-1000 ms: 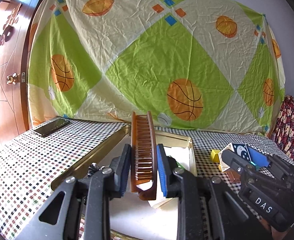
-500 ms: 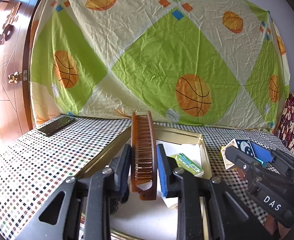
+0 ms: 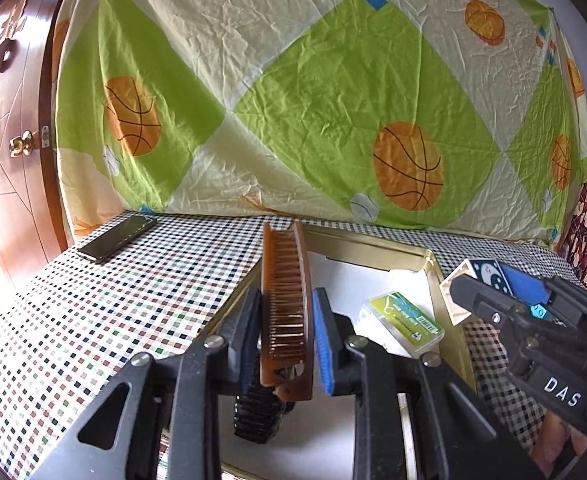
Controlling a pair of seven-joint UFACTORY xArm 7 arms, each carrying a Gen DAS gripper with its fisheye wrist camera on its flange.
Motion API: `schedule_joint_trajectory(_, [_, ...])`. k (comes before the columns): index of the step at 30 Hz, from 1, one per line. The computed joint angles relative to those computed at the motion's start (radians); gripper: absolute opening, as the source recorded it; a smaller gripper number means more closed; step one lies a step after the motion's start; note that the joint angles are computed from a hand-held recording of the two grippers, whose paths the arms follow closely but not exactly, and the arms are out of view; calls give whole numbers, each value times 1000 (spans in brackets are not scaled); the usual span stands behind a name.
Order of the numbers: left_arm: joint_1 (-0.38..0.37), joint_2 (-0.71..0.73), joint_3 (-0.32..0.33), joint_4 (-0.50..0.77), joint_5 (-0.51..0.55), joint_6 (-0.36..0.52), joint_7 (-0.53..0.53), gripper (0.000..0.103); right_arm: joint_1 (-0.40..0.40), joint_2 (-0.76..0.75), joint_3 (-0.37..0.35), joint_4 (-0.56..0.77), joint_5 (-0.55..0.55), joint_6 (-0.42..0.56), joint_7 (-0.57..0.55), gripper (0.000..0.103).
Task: Organize rigid objects
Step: 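Lower and release the comb in the tin with the left gripper while the right gripper releases the moon block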
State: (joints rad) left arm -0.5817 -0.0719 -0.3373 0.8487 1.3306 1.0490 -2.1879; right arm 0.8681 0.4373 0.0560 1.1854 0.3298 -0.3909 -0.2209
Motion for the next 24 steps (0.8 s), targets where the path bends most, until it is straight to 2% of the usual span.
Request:
schedule_joint_trajectory(5, [25, 6, 25, 9, -16, -85, 74, 23, 60, 51, -73, 87, 6, 113, 5, 51])
schedule_joint_trajectory(7, [29, 20, 27, 26, -24, -84, 113, 23, 94, 74, -118, 123, -5, 154, 23, 51])
schedule_joint_trajectory(10, [36, 42, 38, 49, -42, -97, 160, 24, 80, 104, -113, 176, -57, 213, 53, 51])
schedule_joint_trajectory(13, [32, 51, 40, 56, -58, -66, 169, 31, 113, 132, -156, 210, -88, 225, 90, 51])
schedule_joint_trajectory(14, [30, 50, 41, 54, -62, -59, 166, 33, 105, 137, -150, 215, -102, 227, 102, 51])
schedule_joint_trajectory(17, [31, 37, 42, 39, -71, -51, 145, 50, 103, 129, -157, 200, -130, 213, 142, 54])
schedule_joint_trajectory(19, [30, 28, 39, 32, -85, -24, 128, 69, 106, 120, -169, 185, -144, 197, 174, 59])
schedule_joint_trajectory(22, [32, 9, 33, 16, -81, -20, 100, 82, 49, 95, -116, 148, -172, 160, 211, 70])
schedule_joint_trajectory(24, [27, 14, 21, 23, -83, 7, 103, 90, 32, 71, -101, 113, -180, 136, 216, 71])
